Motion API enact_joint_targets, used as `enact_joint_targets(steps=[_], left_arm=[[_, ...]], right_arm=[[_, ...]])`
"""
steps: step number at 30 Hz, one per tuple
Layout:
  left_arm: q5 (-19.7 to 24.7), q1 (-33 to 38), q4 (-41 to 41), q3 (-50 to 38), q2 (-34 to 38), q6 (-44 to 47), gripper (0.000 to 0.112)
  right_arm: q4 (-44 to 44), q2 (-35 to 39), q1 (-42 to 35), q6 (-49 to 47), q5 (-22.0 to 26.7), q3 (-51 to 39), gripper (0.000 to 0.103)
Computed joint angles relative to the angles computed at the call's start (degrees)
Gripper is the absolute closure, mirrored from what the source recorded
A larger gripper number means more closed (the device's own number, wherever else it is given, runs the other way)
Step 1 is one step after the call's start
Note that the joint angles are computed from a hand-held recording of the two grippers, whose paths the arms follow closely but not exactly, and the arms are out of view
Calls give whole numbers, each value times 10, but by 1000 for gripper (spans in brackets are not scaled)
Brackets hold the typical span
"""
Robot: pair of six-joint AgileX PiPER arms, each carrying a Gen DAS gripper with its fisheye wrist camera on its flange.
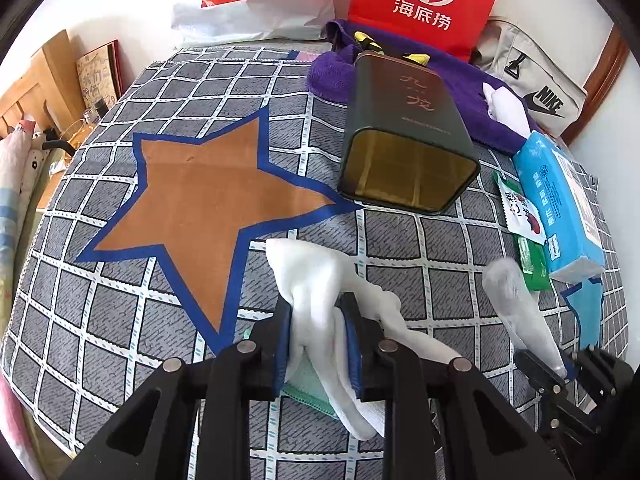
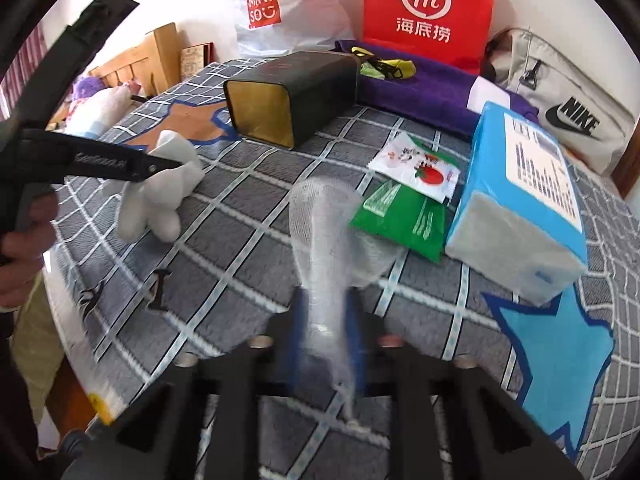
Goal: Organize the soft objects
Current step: 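Lift the white cloth with the left tool while the right tool grasps and lifts the mesh bag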
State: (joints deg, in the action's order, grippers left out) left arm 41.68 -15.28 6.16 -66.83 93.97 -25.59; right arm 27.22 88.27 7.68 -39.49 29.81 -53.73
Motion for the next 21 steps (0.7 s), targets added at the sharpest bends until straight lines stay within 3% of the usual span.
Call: enact_joint_targets(steps=[9,15,21], left_arm=[[-11,-9,-16,29,-24,4,88],[-22,-24,-17,51,-48,-3,90],[11,-43,0,25,-58,-18,91]], right_arm=[[114,-48,-112,-159,76,56,96],[128,-76,-200,-198,79,89,96],[149,-85,-257,-219,93,94,96]])
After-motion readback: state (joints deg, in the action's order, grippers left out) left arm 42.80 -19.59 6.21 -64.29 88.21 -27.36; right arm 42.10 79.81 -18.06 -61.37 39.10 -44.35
